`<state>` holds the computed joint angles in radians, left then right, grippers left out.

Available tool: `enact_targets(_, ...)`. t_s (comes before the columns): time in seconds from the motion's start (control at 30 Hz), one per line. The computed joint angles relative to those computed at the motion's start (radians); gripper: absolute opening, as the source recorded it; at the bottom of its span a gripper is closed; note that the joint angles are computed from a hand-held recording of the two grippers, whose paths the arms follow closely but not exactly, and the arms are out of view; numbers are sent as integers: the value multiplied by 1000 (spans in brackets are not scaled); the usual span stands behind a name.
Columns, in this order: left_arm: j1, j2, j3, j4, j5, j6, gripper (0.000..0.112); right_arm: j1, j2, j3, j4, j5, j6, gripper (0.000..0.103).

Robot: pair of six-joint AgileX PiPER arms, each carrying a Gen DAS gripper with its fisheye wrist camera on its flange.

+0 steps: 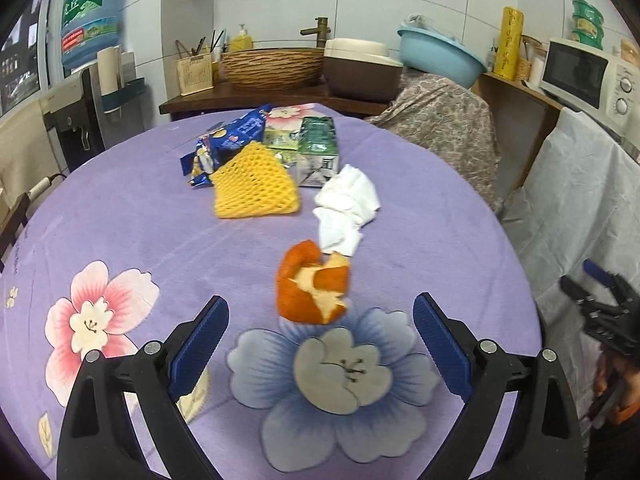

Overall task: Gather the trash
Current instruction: 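Grasp the orange peel with the left tool, then grasp the white tissue with the right tool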

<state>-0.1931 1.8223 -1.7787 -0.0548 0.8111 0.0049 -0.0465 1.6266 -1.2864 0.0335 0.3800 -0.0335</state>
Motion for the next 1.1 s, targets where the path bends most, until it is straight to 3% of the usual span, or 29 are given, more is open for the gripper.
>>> enact_targets(0.3, 23, 133, -145, -58, 98, 64, 91, 119, -26, -114, 29, 57, -71, 89)
enact_targets(0.37, 19, 145, -160, -53, 102, 67, 86, 141, -17, -135, 26, 65, -75, 89)
enact_targets(0.6, 39, 181, -191, -104, 140, 87, 49, 163, 46, -229, 150, 146, -154, 89)
enact_targets(0.83, 56, 128, -121, -159, 78, 124, 30, 183, 166, -415, 262, 282, -195, 89)
enact_targets(1.0, 92, 101, -63, -251, 36, 170, 26, 215, 296, -608, 290, 399, -175, 89)
enact_targets(1.1, 114, 98, -52, -298, 28, 183, 24, 238, 407, -786, 275, 498, -143, 82)
